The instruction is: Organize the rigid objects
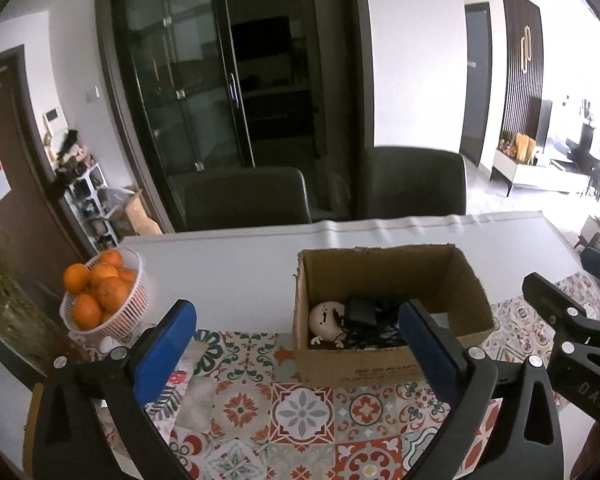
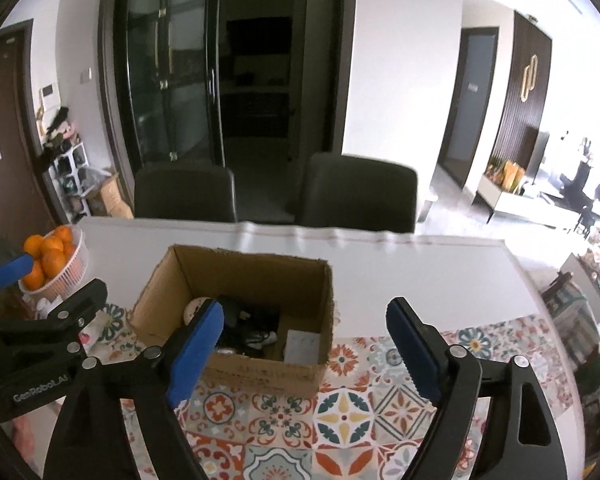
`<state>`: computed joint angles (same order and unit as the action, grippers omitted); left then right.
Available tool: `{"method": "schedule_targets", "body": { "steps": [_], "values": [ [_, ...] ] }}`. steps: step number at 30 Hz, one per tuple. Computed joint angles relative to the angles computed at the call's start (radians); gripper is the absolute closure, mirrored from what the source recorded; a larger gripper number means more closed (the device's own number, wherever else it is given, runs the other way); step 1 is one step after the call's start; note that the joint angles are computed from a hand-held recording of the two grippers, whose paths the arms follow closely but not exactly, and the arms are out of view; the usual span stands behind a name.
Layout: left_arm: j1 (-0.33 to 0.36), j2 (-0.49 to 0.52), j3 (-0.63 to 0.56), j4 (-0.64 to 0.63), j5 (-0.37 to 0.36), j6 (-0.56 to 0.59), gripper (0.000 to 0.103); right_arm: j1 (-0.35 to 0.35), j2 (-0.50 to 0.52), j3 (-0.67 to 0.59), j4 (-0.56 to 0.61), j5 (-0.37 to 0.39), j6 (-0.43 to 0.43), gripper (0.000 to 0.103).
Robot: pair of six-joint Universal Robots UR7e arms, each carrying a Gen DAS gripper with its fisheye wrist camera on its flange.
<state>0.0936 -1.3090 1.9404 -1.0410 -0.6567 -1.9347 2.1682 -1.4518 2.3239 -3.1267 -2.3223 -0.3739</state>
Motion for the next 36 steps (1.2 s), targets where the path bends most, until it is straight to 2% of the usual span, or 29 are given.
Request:
{"method": "schedule_targets", "body": {
  "steps": [11, 19, 30, 32, 36],
  "values": [
    [-0.143, 0.030, -0.041, 0.162, -0.022, -0.151, 0.000, 0.089, -0.129, 0.073, -0.033, -0.029, 0.027, 0.013],
    [-0.223, 0.045, -0.063, 0.233, -0.041, -0.233, 0.000, 0.145, -0.214, 0.106, 0.010, -0.030, 0.075, 0.013],
    [-0.301, 0.044, -0.083, 0.310, -0.083, -0.326, 0.000, 0.252, -0.233, 0.131, -0.053, -0.073, 0.083, 0.002],
    [-0.311, 0.048, -0.089, 0.326, -0.085, -0.341, 0.000, 0.275, -0.219, 0.138, -0.105, -0.104, 0.066, 0.002],
    [-0.329, 0.047, -0.095, 0.339, -0.088, -0.349, 0.000, 0.312, -0.215, 0.138, -0.130, -0.140, 0.063, 0.001]
  ]
}}
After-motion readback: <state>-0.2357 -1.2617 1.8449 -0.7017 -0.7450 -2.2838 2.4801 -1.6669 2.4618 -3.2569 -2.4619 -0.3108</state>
